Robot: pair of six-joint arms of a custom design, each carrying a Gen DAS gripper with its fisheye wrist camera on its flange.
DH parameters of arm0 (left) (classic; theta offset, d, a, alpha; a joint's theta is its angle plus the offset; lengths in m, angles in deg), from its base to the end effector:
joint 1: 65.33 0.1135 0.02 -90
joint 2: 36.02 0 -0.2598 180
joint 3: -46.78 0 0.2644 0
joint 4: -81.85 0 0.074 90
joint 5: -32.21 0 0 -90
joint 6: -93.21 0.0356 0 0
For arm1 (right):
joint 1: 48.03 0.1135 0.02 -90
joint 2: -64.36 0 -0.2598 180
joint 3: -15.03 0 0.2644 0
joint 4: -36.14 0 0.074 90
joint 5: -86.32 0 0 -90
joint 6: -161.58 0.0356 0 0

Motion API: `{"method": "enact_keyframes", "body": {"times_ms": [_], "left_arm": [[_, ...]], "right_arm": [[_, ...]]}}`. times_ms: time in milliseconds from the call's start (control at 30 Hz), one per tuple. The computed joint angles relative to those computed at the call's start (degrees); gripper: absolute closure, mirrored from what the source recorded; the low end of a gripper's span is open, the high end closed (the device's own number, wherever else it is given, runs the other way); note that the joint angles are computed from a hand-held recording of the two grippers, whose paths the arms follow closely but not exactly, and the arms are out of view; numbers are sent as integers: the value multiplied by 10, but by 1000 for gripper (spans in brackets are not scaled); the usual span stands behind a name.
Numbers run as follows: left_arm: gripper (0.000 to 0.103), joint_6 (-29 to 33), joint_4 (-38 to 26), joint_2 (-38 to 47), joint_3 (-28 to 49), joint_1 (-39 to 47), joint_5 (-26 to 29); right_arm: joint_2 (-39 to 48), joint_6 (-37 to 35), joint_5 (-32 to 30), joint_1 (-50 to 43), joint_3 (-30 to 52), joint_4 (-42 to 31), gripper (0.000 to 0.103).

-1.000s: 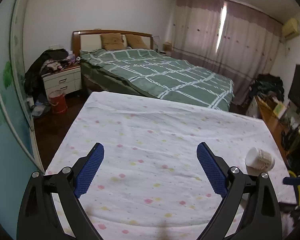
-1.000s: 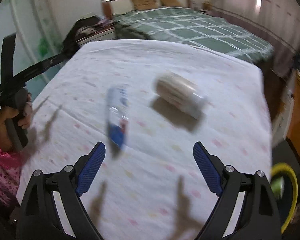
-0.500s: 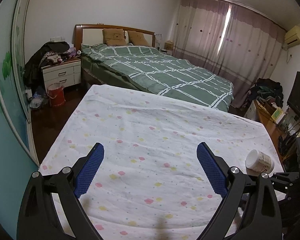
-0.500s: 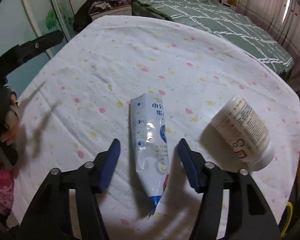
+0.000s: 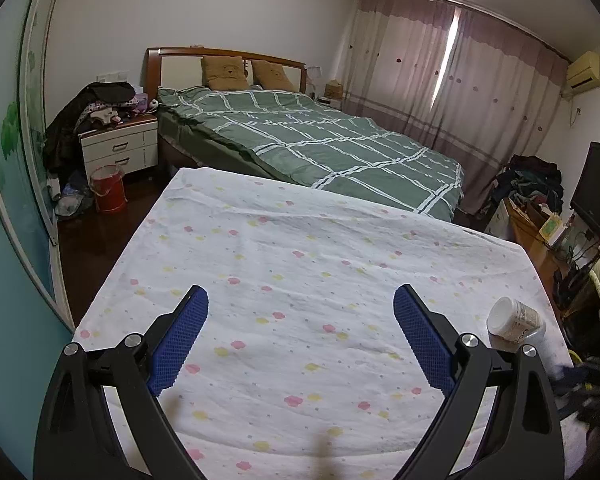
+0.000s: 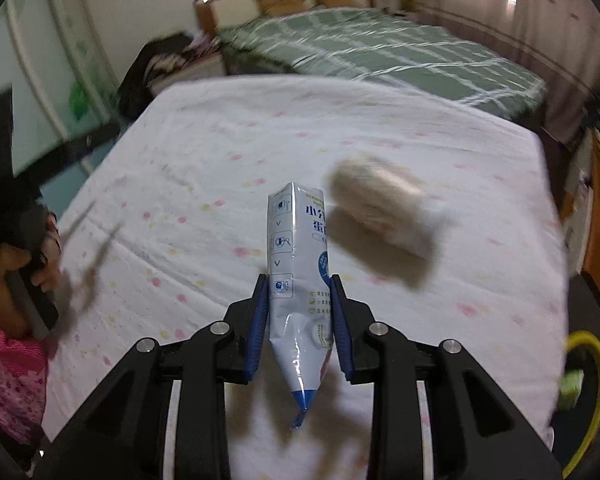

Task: Collect trash
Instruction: 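Carry the toothpaste tube to the yellow bin and release it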

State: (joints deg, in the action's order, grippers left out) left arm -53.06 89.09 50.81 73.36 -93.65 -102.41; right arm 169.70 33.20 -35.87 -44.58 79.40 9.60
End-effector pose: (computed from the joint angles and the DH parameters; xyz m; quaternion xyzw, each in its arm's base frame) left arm 0.1849 -0.0713 0.0640 -0.3287 0.8223 0.0688 0.4593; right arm 0.3265 0.0387 0.0945 -0.3869 0.8610 0.2031 0.2603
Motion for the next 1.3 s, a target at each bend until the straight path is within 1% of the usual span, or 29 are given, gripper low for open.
{"method": "enact_keyframes", "body": {"times_ms": [100, 200, 300, 367, 433, 600, 633, 667, 700, 733, 767, 833, 1067, 1167, 1233, 1267, 1300], "left_arm": [[10, 1, -4, 3, 5, -4, -1], [10, 2, -8, 8, 12, -8, -3], [10, 4, -12, 15, 19, -14, -7], [10, 5, -14, 18, 22, -17, -9], [10, 5, -19, 22, 27, -21, -13], [10, 6, -21, 31, 33, -23, -10], [10, 7, -22, 32, 34, -23, -10], [10, 7, -22, 32, 35, -24, -10], [10, 8, -21, 33, 35, -24, -9], [10, 8, -21, 33, 35, -26, -10], [10, 11, -17, 33, 34, -24, -8], [10, 13, -16, 33, 35, -26, -8], [10, 31, -5, 47, 47, -36, 4], [10, 51, 19, 64, 58, -41, 28], [10, 81, 56, 84, 65, -43, 68], [10, 93, 65, 95, 74, -47, 84], [10, 100, 62, 106, 88, -53, 93]], "right_arm": [[3, 5, -23, -74, 26, -11, 74], [44, 29, -27, -158, 81, -14, 73], [92, 53, -4, -211, 126, -3, 73], [136, 67, 28, -244, 162, 10, 73], [180, 75, 44, -270, 208, -4, 73], [245, 87, 64, -310, 279, -21, 72], [251, 90, 66, -312, 283, -18, 72], [257, 94, 67, -314, 292, -22, 67], [263, 100, 64, -320, 301, -27, 55], [259, 106, 64, -322, 295, -20, 50], [261, 108, 64, -325, 297, -12, 47], [254, 112, 60, -328, 284, 1, 47], [242, 111, 30, -341, 272, -12, 45], [239, 112, 19, -345, 268, -15, 44], [239, 109, 13, -349, 268, -22, 44], [239, 107, 11, -351, 271, -26, 44], [239, 104, 9, -353, 272, -30, 44]]}}
